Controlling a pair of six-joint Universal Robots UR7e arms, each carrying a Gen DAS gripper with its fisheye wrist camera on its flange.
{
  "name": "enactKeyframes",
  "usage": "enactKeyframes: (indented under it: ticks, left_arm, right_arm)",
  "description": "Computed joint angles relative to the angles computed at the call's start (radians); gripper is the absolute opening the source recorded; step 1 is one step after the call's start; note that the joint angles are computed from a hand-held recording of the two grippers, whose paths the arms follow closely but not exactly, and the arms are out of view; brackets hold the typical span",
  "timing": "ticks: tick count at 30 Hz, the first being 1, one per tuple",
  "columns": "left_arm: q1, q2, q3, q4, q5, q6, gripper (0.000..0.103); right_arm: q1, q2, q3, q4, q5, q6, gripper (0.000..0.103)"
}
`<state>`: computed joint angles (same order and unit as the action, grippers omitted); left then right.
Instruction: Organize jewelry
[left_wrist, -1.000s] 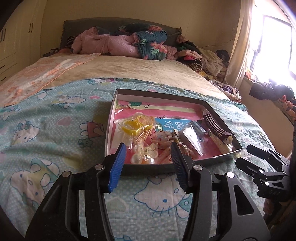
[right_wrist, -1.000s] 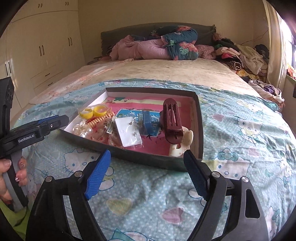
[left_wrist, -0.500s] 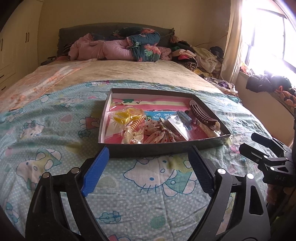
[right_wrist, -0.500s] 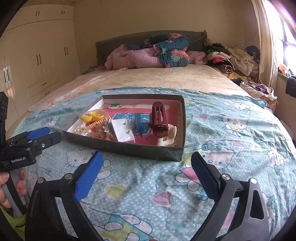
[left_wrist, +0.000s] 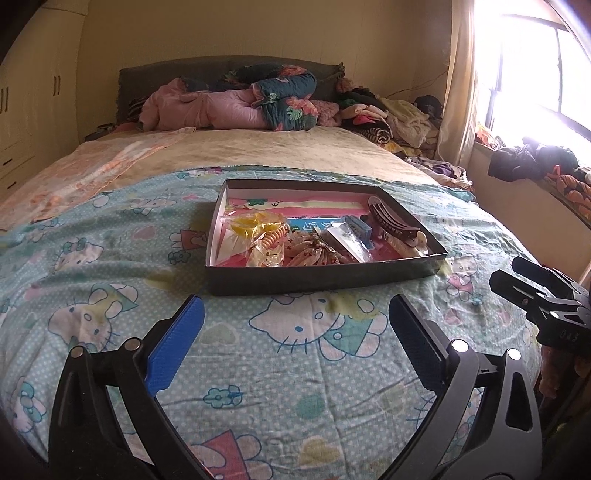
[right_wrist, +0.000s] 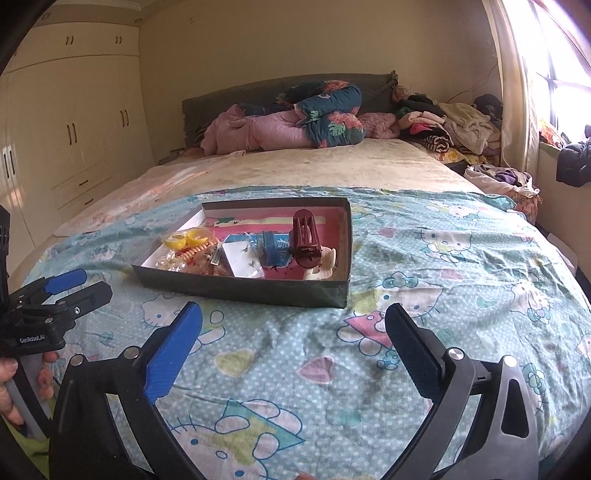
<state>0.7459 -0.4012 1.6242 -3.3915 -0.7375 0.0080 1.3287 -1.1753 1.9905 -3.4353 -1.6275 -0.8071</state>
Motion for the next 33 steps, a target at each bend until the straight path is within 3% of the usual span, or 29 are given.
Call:
enactKeyframes:
  ticks: [9,26,33]
  left_arm:
    - [-0.016,0.003,0.037,-0.073,0.039,0.009,0.092]
    - [-0.038,0.030,0.068,-0.254,0.070,0.064,0.092]
    - [-0.051,0.063,0.060,-0.358,0.094,0.139,0.092]
  right_arm:
    - [-0.029,0.004,0.083,-0.177,0.045,-0.007,0.097]
    - [-0.057,0.015,0.140,-0.318,0.119,-0.046,0.097]
    - [-0.080,0.034,0.160,-0.434,0.183,-0.042,0.097]
